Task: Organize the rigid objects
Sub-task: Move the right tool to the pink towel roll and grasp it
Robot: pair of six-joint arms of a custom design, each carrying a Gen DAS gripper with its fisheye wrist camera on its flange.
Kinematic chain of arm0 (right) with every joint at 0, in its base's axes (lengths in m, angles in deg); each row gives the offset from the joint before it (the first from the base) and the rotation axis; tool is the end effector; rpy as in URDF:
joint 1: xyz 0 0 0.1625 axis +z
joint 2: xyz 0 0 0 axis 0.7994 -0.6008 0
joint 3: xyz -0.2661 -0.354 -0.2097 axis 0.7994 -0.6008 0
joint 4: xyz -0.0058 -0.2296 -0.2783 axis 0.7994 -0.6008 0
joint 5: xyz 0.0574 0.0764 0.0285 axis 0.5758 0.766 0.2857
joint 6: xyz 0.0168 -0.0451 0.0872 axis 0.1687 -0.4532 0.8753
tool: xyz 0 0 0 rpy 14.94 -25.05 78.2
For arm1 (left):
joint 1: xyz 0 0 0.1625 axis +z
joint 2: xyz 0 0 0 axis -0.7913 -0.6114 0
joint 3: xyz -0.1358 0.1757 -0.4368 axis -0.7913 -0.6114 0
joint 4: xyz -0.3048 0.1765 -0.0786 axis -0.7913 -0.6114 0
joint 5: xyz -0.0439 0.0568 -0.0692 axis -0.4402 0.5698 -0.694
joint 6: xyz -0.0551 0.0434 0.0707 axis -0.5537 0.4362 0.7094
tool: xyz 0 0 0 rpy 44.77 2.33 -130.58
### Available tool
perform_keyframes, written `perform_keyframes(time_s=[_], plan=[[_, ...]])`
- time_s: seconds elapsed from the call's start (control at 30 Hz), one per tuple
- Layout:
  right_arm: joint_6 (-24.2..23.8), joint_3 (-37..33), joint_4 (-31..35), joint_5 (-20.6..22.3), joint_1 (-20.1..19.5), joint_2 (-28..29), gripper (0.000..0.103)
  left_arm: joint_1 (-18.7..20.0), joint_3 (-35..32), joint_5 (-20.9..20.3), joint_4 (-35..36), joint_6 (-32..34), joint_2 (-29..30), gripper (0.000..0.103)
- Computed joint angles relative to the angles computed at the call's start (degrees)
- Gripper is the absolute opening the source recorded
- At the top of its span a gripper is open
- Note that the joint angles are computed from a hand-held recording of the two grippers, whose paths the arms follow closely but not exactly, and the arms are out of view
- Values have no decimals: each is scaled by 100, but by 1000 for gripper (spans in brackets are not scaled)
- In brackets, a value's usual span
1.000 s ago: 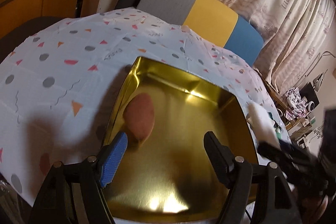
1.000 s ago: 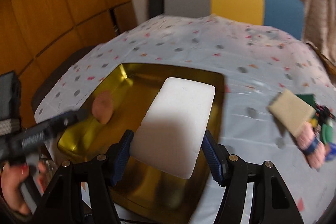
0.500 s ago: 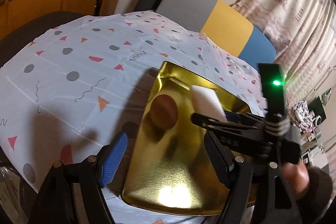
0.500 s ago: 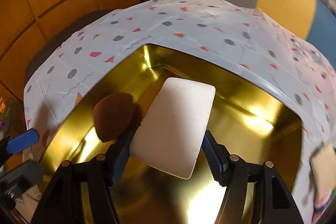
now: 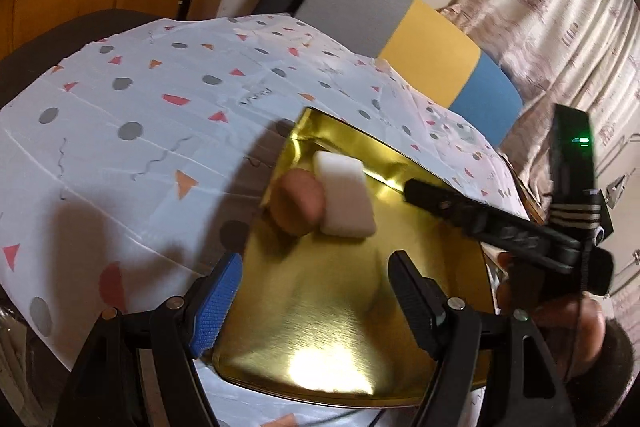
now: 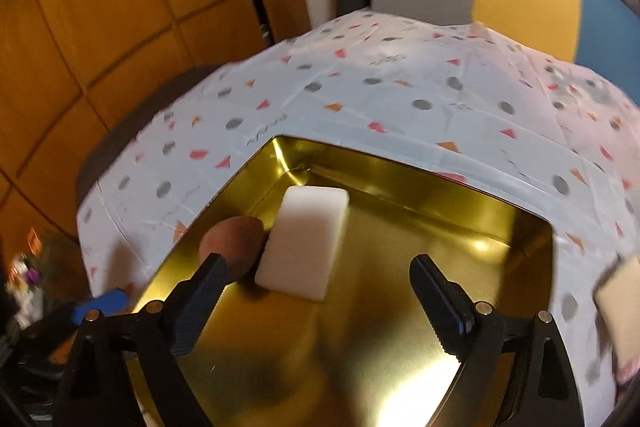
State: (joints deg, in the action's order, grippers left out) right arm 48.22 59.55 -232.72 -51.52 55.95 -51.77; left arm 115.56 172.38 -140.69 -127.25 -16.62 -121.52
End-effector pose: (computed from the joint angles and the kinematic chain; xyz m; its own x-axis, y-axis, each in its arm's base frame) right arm 0.3159 -0.6486 0.0492 -0.7876 -0.3199 0.5267 -0.5387 0.7724 -0.3364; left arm -0.0765 -0.5568 0.2579 -0.9481 0.0254 -0.3170 0.2211 0.7693 -0.5995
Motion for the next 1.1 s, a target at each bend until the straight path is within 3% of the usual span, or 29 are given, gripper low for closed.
perform_keyframes(time_s=[0.23, 0.33, 0.57, 0.8, 0.97, 1.1], plan=[[-233, 1168, -1771, -433, 68, -479, 93, -302, 162, -154, -79, 201, 75, 77], [-274, 1701, -2508, -776, 5, -631, 93, -434, 282, -414, -239, 382, 132, 76], [-75, 2925, -3516, -1262, -471, -903, 93, -769, 516, -980, -295, 447, 335, 77], [-65, 4046, -4840, -1378, -1050, -1131, 93, -1152, 521, -1122, 210, 383, 615, 77], [-187, 4480, -5634, -1324, -1400, -1230, 93, -1388, 444, -1202, 461, 441, 771, 77], [-787, 4110, -5874, -1518, -1523, -1347, 92, -1494, 320, -1193, 687, 341, 871, 76]])
